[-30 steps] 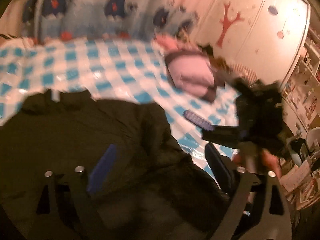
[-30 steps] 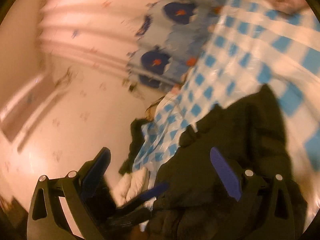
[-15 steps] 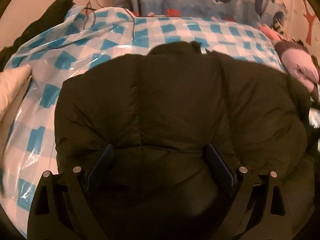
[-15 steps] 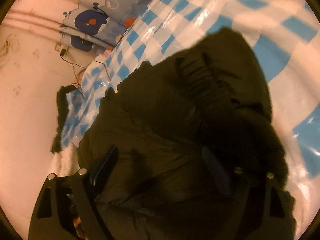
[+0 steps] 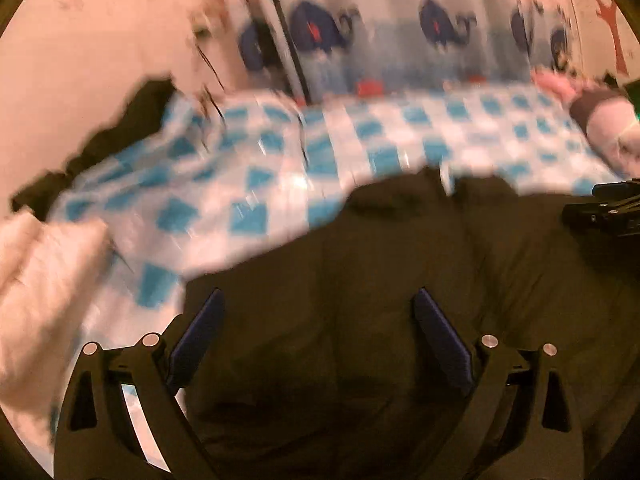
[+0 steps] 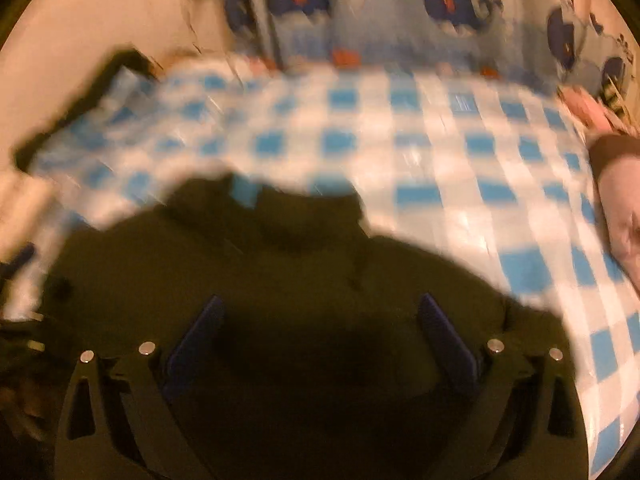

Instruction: Fold large clothes

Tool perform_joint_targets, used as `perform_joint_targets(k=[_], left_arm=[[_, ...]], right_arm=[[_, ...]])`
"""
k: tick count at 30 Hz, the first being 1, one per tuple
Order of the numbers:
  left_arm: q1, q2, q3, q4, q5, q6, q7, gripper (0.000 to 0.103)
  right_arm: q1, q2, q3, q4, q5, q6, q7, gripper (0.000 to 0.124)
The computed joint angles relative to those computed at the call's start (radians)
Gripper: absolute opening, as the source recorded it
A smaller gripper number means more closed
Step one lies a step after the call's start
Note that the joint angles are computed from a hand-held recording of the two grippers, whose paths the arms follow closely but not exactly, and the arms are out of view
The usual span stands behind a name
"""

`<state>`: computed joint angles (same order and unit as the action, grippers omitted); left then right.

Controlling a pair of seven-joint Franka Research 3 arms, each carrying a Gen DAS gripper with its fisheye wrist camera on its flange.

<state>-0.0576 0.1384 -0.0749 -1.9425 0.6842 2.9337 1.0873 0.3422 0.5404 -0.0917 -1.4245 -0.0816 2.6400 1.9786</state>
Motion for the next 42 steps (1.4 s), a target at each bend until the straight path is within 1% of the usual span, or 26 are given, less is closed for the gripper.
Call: perform_joint_targets(k=[1,2,3,5,6,7,8,9,10,11,12,13,14,15,16,18,22,26,28,30,32,34,36,38,41,42], left_arm=[[0.028,0.017,-0.039,-0.003,-0.119,-0.001,0.111,0.092],[0.038,0.020,-0.051,-0.013,-0.170,0.014,0.151,0.092],[0.030,0.024,-0.045,-0.013,-0.171,0.015,0.152,0.092],[-0.006,0.022,-0.008,-0.013,-0.091,0.006,0.096,0.092],[-0.013,0.019,-0.002,-0.012,-0.070,0.001,0.084,0.092],[-0.019,0.015,0.005,-0.015,-0.044,0.001,0.069,0.092],[-0.031,0.005,0.021,-0.018,0.016,0.009,0.027,0.092],[-0.038,-0.003,0.032,-0.022,0.073,0.023,-0.014,0.092],[-0.043,-0.009,0.040,-0.023,0.129,0.039,-0.054,0.092],[-0.044,-0.018,0.043,-0.025,0.170,0.049,-0.086,0.092],[-0.038,-0.021,0.038,-0.026,0.183,0.057,-0.097,0.092],[-0.030,-0.024,0.028,-0.030,0.175,0.070,-0.091,0.092],[-0.026,-0.028,0.023,-0.032,0.175,0.074,-0.090,0.092],[-0.034,-0.030,0.030,-0.027,0.231,0.069,-0.130,0.092],[-0.034,-0.032,0.029,-0.025,0.261,0.067,-0.149,0.092],[-0.030,-0.034,0.021,-0.024,0.286,0.068,-0.153,0.092],[-0.025,-0.041,0.014,-0.023,0.328,0.076,-0.181,0.092],[-0.025,-0.058,0.017,-0.017,0.460,0.098,-0.282,0.092],[-0.018,-0.067,0.009,-0.015,0.477,0.116,-0.305,0.092],[-0.014,-0.072,0.004,-0.011,0.495,0.131,-0.328,0.092],[-0.018,-0.081,0.002,0.000,0.581,0.135,-0.404,0.092],[-0.015,-0.086,-0.006,0.007,0.626,0.138,-0.443,0.092],[-0.010,-0.087,-0.015,0.009,0.618,0.145,-0.437,0.092],[-0.006,-0.084,-0.023,0.005,0.569,0.156,-0.392,0.092],[-0.005,-0.082,-0.028,-0.005,0.495,0.163,-0.325,0.092],[-0.009,-0.083,-0.025,-0.001,0.514,0.159,-0.340,0.092]], right_arm=[[-0.027,-0.013,0.022,-0.044,0.040,0.045,-0.012,0.095],[-0.050,-0.025,0.039,-0.075,0.083,0.069,-0.016,0.095],[-0.075,-0.025,0.062,-0.078,0.129,0.066,-0.036,0.095],[-0.072,-0.026,0.058,-0.066,0.142,0.030,-0.047,0.095],[-0.059,-0.040,0.046,-0.075,0.134,0.028,-0.034,0.094],[-0.045,-0.066,0.033,-0.107,0.120,0.064,-0.021,0.094],[-0.024,-0.097,0.014,-0.153,0.093,0.118,-0.002,0.094],[0.022,-0.138,-0.037,-0.205,0.022,0.176,0.047,0.095],[0.053,-0.162,-0.075,-0.237,-0.038,0.198,0.088,0.095],[0.078,-0.173,-0.107,-0.249,-0.095,0.199,0.132,0.095],[0.086,-0.174,-0.123,-0.249,-0.134,0.171,0.161,0.095],[0.066,-0.170,-0.106,-0.246,-0.130,0.145,0.160,0.095],[0.028,-0.161,-0.074,-0.247,-0.093,0.125,0.143,0.095],[-0.012,-0.152,-0.038,-0.252,-0.045,0.117,0.115,0.096],[-0.029,-0.149,-0.024,-0.260,-0.027,0.121,0.103,0.096],[-0.044,-0.147,-0.011,-0.265,-0.005,0.130,0.090,0.096],[-0.035,-0.161,-0.017,-0.263,-0.016,0.104,0.093,0.095],[0.023,-0.210,-0.075,-0.305,-0.148,0.197,0.180,0.095],[0.029,-0.205,-0.085,-0.284,-0.187,0.214,0.201,0.095],[-0.001,-0.176,-0.054,-0.235,-0.154,0.191,0.160,0.095],[-0.011,-0.135,-0.049,-0.184,-0.138,0.156,0.142,0.095],[-0.040,-0.094,-0.026,-0.147,-0.085,0.110,0.108,0.095],[-0.067,-0.071,-0.008,-0.145,-0.030,0.097,0.087,0.096],[-0.090,-0.067,0.011,-0.153,0.027,0.099,0.065,0.096],[-0.073,-0.073,-0.005,-0.138,0.034,0.058,0.064,0.095],[-0.057,-0.090,-0.019,-0.150,0.015,0.076,0.075,0.095]])
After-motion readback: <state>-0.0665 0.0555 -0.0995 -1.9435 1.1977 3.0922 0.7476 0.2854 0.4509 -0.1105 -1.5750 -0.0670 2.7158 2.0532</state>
